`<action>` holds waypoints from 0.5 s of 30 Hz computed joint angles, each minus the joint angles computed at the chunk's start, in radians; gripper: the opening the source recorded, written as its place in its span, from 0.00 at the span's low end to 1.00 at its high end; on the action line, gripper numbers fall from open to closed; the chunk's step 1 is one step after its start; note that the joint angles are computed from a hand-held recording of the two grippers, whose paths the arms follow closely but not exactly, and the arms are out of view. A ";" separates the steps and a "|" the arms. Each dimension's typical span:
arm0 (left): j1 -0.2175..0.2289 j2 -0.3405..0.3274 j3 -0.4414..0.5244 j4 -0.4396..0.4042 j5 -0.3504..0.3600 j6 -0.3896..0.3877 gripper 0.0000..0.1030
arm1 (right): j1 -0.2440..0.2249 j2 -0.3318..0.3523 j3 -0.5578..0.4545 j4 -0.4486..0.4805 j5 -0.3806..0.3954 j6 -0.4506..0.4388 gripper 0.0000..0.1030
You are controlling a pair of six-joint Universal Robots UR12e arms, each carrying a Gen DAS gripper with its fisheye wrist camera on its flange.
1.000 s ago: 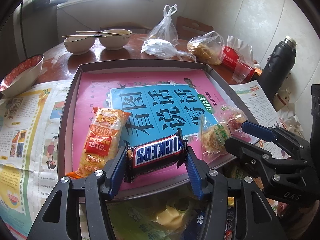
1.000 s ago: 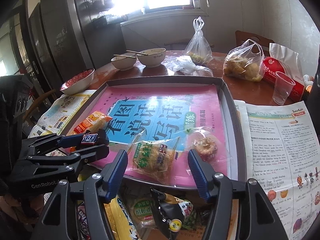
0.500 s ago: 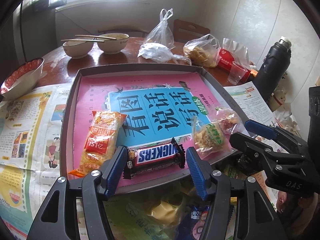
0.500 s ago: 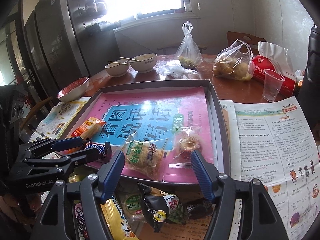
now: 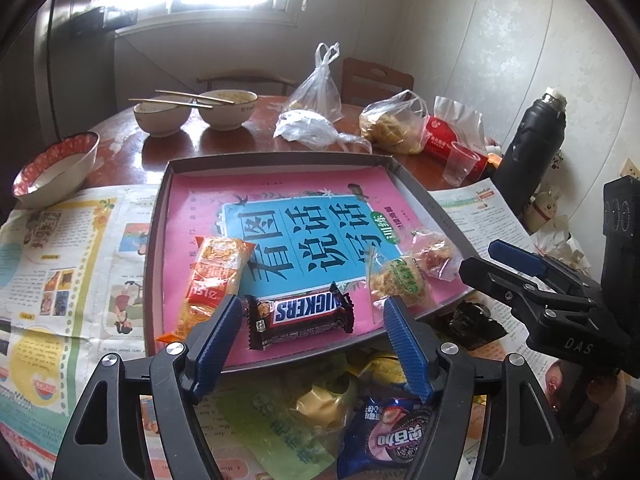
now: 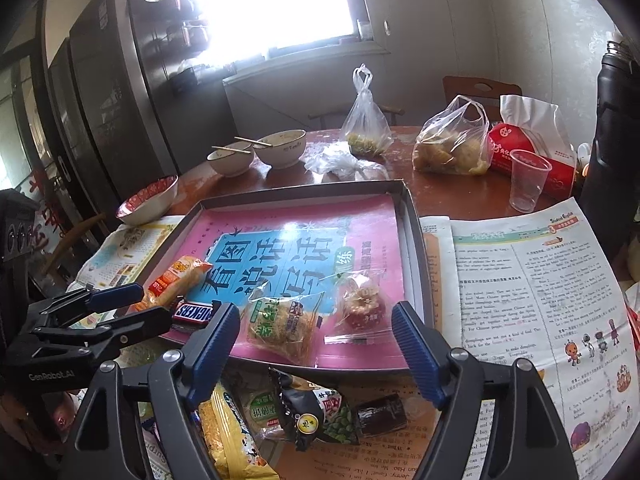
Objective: Organize snacks
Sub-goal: 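Withdraw both grippers from the tray toward the remaining snacks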
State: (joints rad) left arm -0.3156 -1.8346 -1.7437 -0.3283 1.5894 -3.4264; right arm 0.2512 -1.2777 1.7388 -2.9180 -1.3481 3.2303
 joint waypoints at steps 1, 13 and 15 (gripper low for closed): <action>0.000 0.003 -0.003 0.003 0.003 0.000 0.73 | -0.001 -0.001 0.001 -0.002 0.002 0.001 0.76; 0.010 0.040 -0.035 0.025 -0.002 -0.014 0.73 | -0.012 -0.021 0.021 -0.032 0.020 0.008 0.78; 0.010 0.045 -0.039 0.028 0.003 -0.015 0.73 | -0.012 -0.025 0.024 -0.036 0.022 0.007 0.78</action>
